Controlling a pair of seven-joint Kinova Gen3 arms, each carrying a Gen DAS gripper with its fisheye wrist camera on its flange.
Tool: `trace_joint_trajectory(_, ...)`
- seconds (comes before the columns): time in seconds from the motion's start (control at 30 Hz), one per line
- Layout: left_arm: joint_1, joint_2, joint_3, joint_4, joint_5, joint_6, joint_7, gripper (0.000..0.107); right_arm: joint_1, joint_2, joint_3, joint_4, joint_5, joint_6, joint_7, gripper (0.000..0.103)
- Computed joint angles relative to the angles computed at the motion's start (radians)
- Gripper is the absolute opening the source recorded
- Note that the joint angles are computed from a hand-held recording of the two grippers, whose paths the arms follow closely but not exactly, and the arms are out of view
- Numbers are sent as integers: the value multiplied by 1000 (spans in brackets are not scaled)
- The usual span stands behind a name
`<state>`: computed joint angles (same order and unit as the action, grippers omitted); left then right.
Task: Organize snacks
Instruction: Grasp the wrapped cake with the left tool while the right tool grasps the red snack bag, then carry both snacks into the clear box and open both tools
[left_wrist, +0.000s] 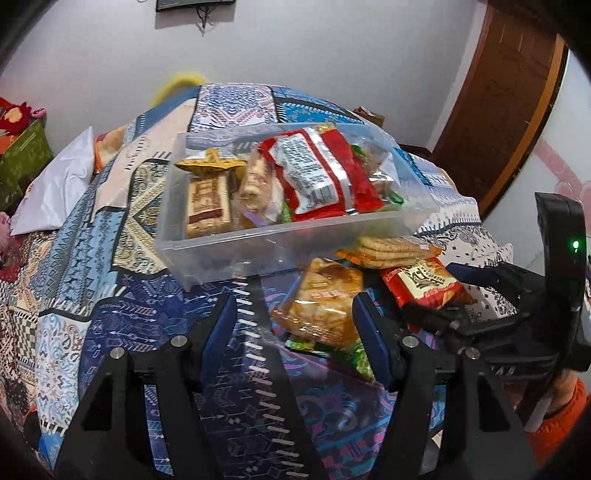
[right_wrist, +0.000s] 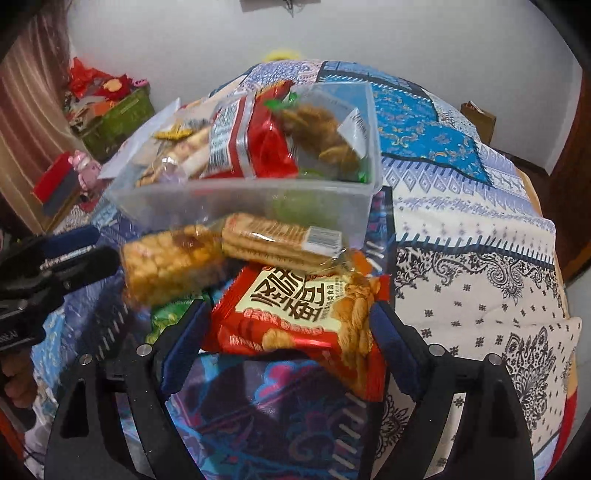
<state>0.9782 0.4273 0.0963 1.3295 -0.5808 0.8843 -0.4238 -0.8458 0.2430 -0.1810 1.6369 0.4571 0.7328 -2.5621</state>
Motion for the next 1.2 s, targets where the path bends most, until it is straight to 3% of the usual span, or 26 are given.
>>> trace_joint_trajectory(0.33, -22, 68, 4, -71, 75, -2, -96, 64, 2, 15, 5, 8, -16, -6, 22, 98)
trace_joint_trajectory(0.5, -35, 113, -3, -117, 126, 6, -142, 64, 1, 9, 12, 25, -1, -21, -1, 85)
trace_joint_trajectory(0.67, -23, 139, -29, -134, 144, -4, -141, 64, 11, -13, 11, 60, 0, -65, -22, 80)
trace_joint_trajectory(0.8, -11, 132, -42, -114, 138, -33, -132, 56, 14, -30, 8, 79, 12, -75, -48, 66)
trace_joint_trajectory(0.9, -4, 116, -44, -89, 133, -52, -124, 51, 38, -45, 1, 100, -13, -108, -44, 64)
trace_joint_trajectory(1.2, 34, 52, -56, -25, 58, -68, -37, 49, 49, -82, -25, 120, -25, -121, -54, 58)
